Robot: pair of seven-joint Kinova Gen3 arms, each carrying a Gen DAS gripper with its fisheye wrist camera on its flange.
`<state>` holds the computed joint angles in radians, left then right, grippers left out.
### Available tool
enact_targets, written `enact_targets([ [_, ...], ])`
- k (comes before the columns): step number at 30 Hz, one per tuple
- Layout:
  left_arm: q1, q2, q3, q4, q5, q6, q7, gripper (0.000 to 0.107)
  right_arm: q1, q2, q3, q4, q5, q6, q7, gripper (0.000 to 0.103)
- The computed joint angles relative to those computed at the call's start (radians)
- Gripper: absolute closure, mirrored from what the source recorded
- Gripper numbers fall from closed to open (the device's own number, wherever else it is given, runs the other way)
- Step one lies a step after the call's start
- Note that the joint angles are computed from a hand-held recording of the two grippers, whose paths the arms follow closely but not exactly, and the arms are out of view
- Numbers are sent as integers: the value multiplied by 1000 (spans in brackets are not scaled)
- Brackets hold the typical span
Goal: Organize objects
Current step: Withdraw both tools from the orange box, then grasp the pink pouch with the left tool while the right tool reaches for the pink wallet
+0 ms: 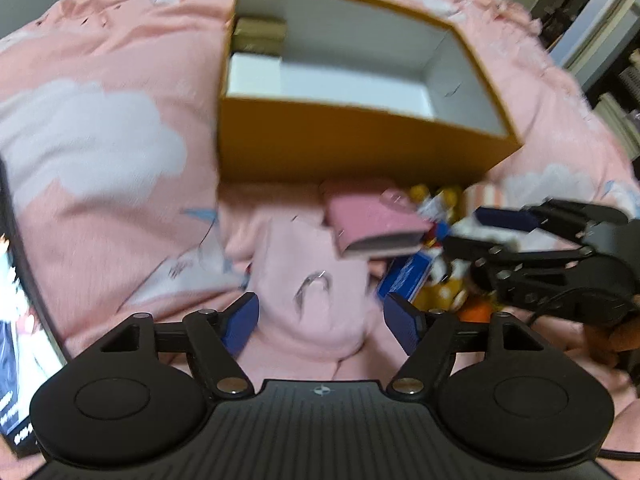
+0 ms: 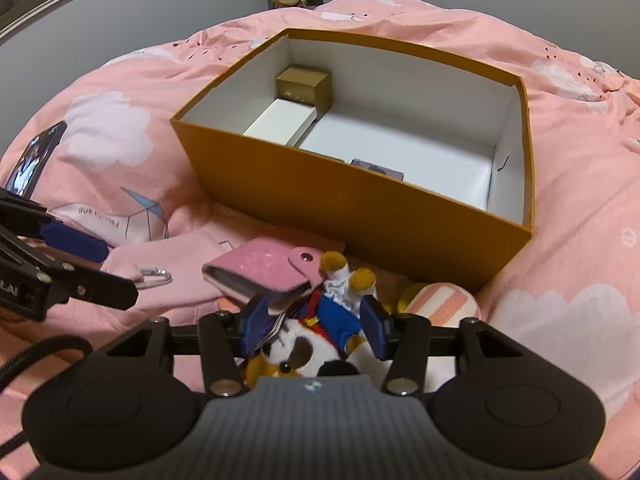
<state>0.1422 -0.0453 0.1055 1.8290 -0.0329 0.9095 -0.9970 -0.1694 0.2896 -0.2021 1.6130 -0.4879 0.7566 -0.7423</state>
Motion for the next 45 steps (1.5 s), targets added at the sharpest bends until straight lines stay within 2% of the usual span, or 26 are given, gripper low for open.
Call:
enact_targets([
  [8, 70, 57, 46, -31, -129, 76, 36, 20, 1, -13, -9, 25, -12, -8, 46, 49],
  [13, 101, 64, 42, -32, -166, 80, 54, 33, -2, -12, -8, 31, -19, -15, 60, 49],
  [20, 119, 10, 62, 11, -279, -21, 153, 39, 5, -18, -20, 42, -42, -19, 120, 49],
  [28, 115, 30, 64, 20, -396, -143, 244, 39, -14, -12, -20, 39, -35, -31, 141, 52],
  [30, 108, 34, 55, 21, -403, -179, 259, 40, -15, -8, -26, 37, -38, -32, 155, 57],
  [33, 97, 45, 42, 22, -392, -220, 260, 41, -19, 2, -36, 31, -44, -35, 178, 58],
  [34, 95, 48, 39, 21, -387, -230, 259, 45, -20, 4, -40, 32, -50, -44, 185, 60],
  [36, 88, 51, 30, 28, -369, -258, 252, 46, -29, 13, -42, 28, -52, -60, 183, 75],
  [41, 66, 31, 16, 62, -313, -311, 205, 40, -36, 40, -47, 2, -57, -66, 156, 101],
  [45, 43, 9, 8, 81, -237, -321, 126, 34, -30, 59, -48, -26, -55, -43, 121, 103],
])
